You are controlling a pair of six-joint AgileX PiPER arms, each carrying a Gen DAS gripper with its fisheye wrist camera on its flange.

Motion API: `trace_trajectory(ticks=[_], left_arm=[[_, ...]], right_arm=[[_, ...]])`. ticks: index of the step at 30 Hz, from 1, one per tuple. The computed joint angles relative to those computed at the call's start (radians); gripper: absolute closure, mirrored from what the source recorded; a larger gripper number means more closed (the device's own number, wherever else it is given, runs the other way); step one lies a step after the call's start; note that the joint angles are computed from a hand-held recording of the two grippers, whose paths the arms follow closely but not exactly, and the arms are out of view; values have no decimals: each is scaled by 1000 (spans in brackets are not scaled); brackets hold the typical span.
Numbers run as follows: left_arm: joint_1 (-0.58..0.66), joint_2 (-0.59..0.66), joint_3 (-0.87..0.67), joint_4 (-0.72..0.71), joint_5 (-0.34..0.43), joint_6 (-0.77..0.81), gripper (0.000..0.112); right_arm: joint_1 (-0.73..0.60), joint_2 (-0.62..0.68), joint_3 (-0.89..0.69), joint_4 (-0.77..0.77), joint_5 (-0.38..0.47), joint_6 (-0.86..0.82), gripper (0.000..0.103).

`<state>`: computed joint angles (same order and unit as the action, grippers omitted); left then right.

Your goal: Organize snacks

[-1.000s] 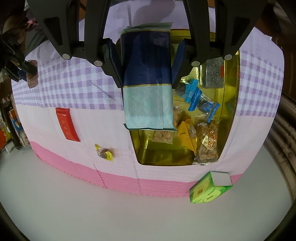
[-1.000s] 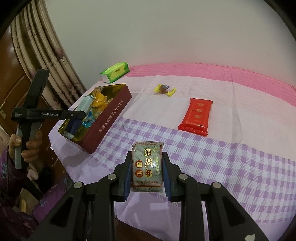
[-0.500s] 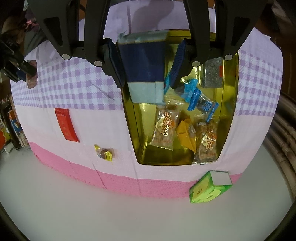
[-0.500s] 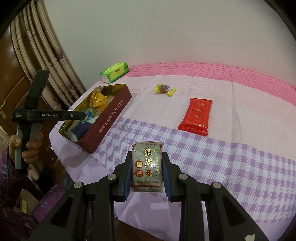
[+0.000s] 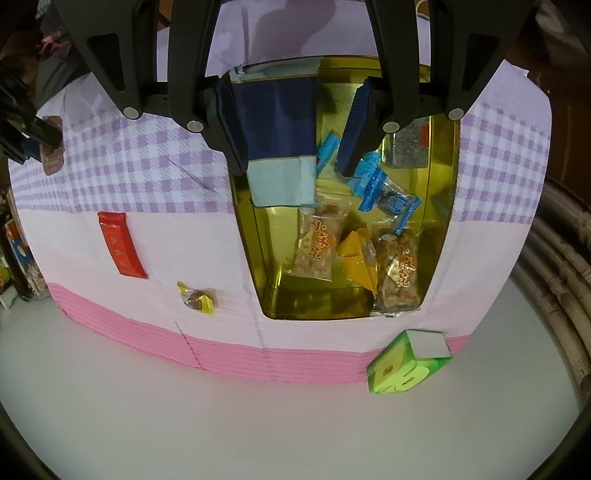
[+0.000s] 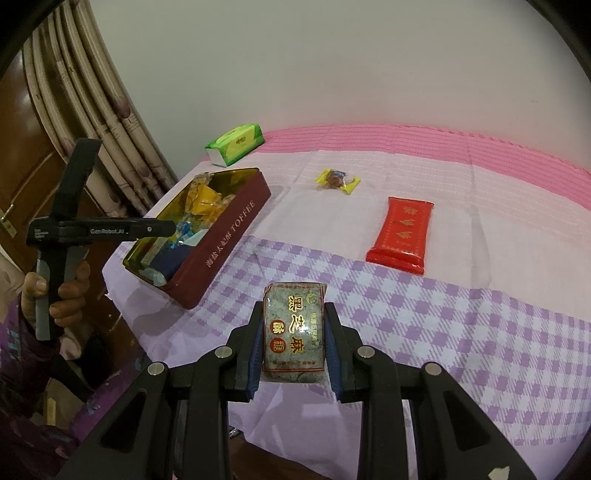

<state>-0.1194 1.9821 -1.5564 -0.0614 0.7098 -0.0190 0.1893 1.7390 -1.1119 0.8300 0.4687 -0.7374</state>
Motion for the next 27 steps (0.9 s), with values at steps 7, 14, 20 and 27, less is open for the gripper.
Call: trace_trajectory(ticks=[7,14,20,27], left_arm=[[-8,-7,5,63,-11,-47,61],[-2,-6,3,99,-14,-86,61],[19,5,-11,151,-6,-154,60],[27,-5,-9,398,-6,-425,58]], right_arm=[[31,26,-70,-58,19,58,76],[77,94,-212,-114,62,107,76],[119,202,-411,-134,130,141,76],[153,429,-776,-161,274,232,76]])
